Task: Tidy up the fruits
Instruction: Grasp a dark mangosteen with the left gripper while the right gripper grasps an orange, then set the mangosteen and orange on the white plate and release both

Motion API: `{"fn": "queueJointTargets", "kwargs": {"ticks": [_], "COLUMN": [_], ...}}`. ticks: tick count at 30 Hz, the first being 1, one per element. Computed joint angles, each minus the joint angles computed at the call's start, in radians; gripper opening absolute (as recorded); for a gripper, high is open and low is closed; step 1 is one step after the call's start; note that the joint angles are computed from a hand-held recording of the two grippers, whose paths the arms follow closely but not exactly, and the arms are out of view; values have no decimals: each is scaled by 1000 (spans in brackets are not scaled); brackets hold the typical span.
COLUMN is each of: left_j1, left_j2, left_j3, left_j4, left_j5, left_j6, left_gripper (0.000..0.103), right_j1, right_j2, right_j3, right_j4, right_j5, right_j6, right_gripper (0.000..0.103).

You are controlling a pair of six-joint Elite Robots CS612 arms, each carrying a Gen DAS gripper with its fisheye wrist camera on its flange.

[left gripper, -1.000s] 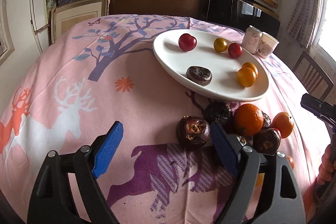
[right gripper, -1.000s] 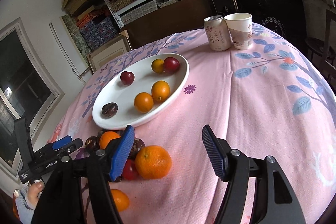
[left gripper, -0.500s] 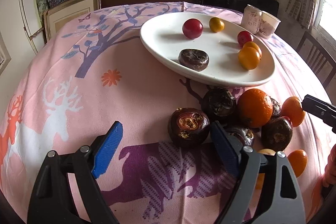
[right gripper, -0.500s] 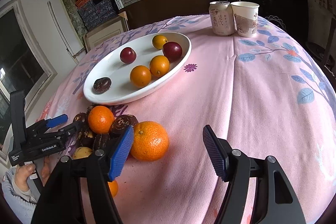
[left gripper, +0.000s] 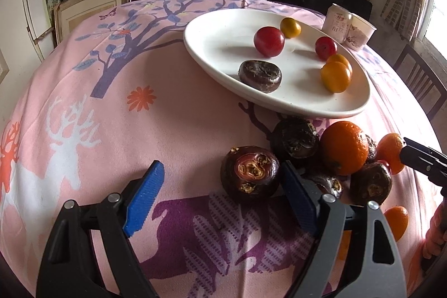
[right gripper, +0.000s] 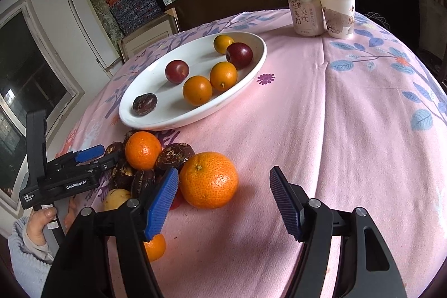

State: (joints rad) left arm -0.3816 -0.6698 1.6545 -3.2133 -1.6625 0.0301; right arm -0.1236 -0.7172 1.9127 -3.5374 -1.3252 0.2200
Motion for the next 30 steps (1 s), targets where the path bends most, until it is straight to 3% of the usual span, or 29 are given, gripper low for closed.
{"fn": "queueJointTargets", "kwargs": {"ticks": [3, 5, 7, 16, 24, 30], "left_j1": [0, 0, -1, 4, 2, -7], "left_j2": [-2, -3, -4, -7, -21, -29], "left_j3": [6, 12, 15, 34, 61, -2], "left_j4": [-14, -24, -29, -97, -242, -198], "left_j5": [-23, -44, -62, -76, -1, 18], "left_j6": [23, 42, 56, 38, -16, -6], "left_gripper": [65, 53, 41, 40, 40, 40], "right_j1": [2, 4, 9, -1, 0, -1], "right_j2": [3, 4, 5, 5, 2, -22], "right_j3": [-7, -12, -13, -2, 17, -17], "right_j4": [22, 42, 45, -8, -119, -104], "right_j5": [19, 38, 34, 34, -13, 24], "right_j6": [-10, -30, -40, -5, 15, 2], "right_gripper": [65, 51, 48, 47, 47, 47]}}
